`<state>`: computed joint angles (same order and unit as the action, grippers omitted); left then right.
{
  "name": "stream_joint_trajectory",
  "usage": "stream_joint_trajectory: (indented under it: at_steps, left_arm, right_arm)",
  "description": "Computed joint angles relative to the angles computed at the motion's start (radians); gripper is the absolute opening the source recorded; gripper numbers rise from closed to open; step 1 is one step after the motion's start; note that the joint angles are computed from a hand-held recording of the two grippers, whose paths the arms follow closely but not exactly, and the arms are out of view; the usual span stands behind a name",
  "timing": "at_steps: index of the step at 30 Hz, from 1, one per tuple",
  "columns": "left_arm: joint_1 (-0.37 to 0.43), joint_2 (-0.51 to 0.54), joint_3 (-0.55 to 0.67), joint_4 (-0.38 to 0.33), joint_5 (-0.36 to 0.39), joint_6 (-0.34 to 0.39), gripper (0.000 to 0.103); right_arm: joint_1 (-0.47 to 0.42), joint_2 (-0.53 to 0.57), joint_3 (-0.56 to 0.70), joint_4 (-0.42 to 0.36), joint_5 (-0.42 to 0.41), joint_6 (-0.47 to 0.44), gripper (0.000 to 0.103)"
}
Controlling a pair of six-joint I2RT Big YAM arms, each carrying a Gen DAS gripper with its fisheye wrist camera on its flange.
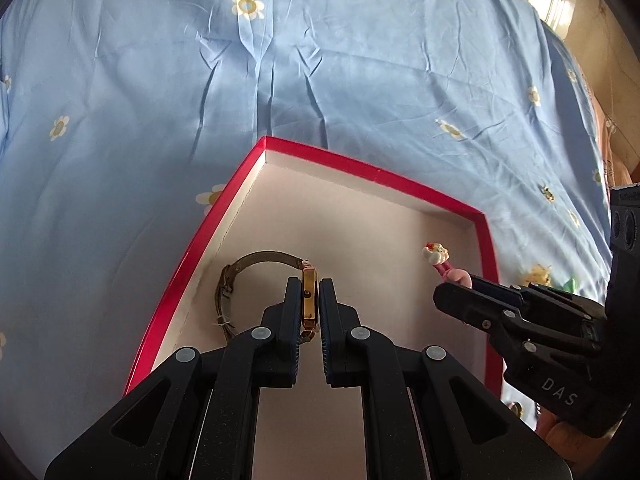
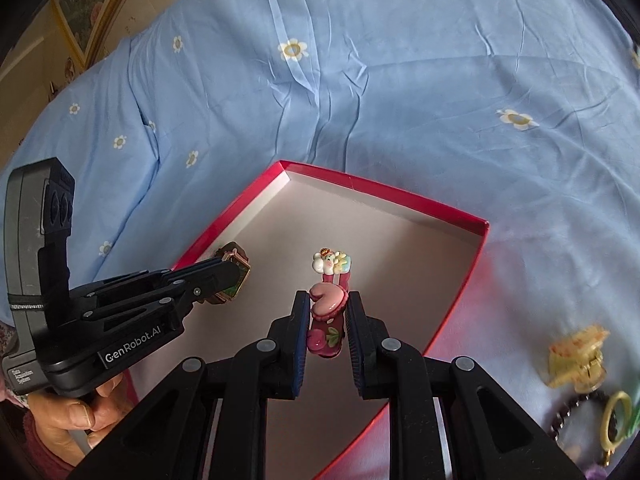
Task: Organize jewelry
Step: 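Carry both items into the red box and open both tools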
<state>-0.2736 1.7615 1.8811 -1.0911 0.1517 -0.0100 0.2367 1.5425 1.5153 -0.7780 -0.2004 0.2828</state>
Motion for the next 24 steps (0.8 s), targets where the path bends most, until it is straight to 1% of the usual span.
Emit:
stream_joint_trajectory:
  at_steps: [7, 16, 19, 21, 23, 24]
  left_arm:
    - [-0.008, 0.044, 0.059, -0.047, -0.024, 0.016, 0.007]
    - [-0.011, 0.057, 0.073, -0.068, -0.041, 0.022, 0.009]
    - [-0.009, 0.063, 0.082, -0.08, -0.044, 0.011, 0.013]
    - [-0.003, 0.056, 0.078, -0.076, -0.035, 0.0, 0.019]
    - [0.002, 0.032, 0.058, -0.055, -0.033, -0.012, 0.03]
    - [0.003, 0.021, 0.049, -0.046, -0.038, -0.014, 0.032]
  right_arm:
    - [0.004, 0.054, 0.045, -0.05, 0.04, -0.056, 0.018]
    - [0.014, 0.069, 0.062, -0.061, 0.069, -0.092, 0.019]
    - [0.017, 0.072, 0.067, -0.064, 0.073, -0.094, 0.02]
    - [0.012, 0.067, 0.063, -0.053, 0.052, -0.084, 0.022]
    - [0.008, 0.051, 0.051, -0.036, 0.045, -0.075, 0.022]
    - [0.004, 0.04, 0.044, -0.028, 0.036, -0.069, 0.022]
